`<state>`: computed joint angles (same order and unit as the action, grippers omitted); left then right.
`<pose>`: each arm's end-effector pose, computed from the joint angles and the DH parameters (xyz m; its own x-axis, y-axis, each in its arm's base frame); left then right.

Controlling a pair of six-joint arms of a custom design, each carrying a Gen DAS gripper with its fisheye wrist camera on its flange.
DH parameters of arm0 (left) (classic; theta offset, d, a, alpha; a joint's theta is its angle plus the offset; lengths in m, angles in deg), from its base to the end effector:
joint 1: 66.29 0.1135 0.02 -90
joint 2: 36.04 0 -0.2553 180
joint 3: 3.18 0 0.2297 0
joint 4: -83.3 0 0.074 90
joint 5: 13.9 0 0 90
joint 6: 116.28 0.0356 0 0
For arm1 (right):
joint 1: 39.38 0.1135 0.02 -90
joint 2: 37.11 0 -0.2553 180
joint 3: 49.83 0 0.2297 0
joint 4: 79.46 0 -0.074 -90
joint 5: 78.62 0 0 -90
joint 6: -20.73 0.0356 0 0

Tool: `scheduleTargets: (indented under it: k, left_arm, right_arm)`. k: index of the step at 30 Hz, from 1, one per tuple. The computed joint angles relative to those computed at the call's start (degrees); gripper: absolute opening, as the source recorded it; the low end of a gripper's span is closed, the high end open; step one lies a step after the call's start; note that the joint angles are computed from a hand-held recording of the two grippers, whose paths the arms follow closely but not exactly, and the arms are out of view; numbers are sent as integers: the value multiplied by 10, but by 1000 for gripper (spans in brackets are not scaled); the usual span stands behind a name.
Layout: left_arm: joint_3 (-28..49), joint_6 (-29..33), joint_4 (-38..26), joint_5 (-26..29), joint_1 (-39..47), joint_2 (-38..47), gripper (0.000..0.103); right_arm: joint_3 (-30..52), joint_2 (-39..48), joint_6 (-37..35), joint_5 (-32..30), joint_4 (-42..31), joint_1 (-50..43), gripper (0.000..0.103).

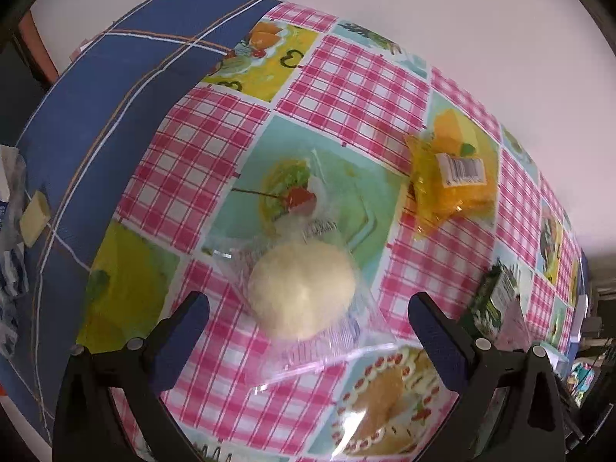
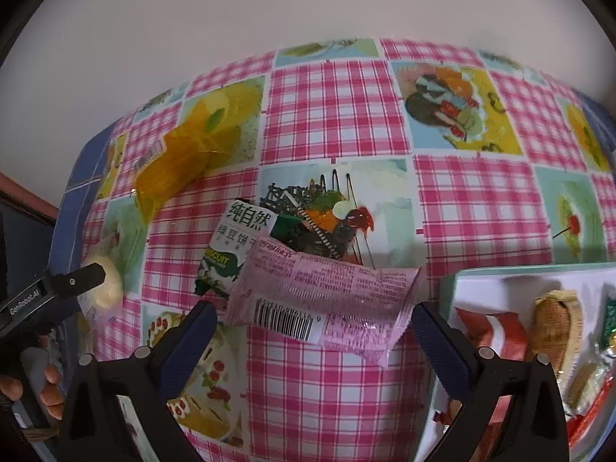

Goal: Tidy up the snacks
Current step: 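Grasp the pink packet with the right tool while the left tool grasps the wrapped white bun, then lift both snacks and carry them over the white tray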

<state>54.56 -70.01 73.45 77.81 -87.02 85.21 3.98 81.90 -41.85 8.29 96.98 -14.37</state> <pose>0.2674 -0.1023 0.0212 -0.8976 -0.3991 -0.1872 -0.3580 0.9078 -0.2186 0.2528 0.1201 0.0261 -0.9523 0.0631 -0.2984 -0.0015 0.9774 0.2114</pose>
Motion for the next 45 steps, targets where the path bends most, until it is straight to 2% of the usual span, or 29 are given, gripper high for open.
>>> scheduleTargets:
  k: [3, 8, 14, 19, 26, 29, 34, 38, 41, 45]
  left_arm:
    - [17, 1, 4, -2, 5, 22, 97]
    - [44, 3, -3, -7, 13, 53, 76]
    - [37, -6, -6, -30, -3, 44, 59]
    - [12, -70, 3, -53, -56, 35, 58]
    - [-48, -210, 64, -72, -145, 24, 58]
    - [-63, -283, 74, -85, -201, 15, 58]
    - [-57, -388, 39, -123, -299, -15, 58]
    - [-13, -452, -29, -157, -369, -35, 58]
    - [27, -482, -85, -182, -411, -48, 58]
    - [87, -471, -141, -197, -427, -50, 58]
  right_arm:
    - [17, 29, 6, -20, 7, -14, 102]
    - [26, 53, 16, -15, 27, -18, 101]
    - [23, 55, 21, 7, 32, -12, 90]
    - [4, 39, 31, 26, 39, 2, 82]
    - [-70, -7, 52, 8, 86, 3, 80]
    - [-114, -41, 64, 21, 104, 13, 80]
    - [-185, -125, 84, 37, 111, 30, 80]
    - [-241, -205, 99, 47, 109, 40, 80]
    - [-278, -261, 102, 51, 101, 38, 80]
    - [-306, -331, 99, 44, 71, 20, 80]
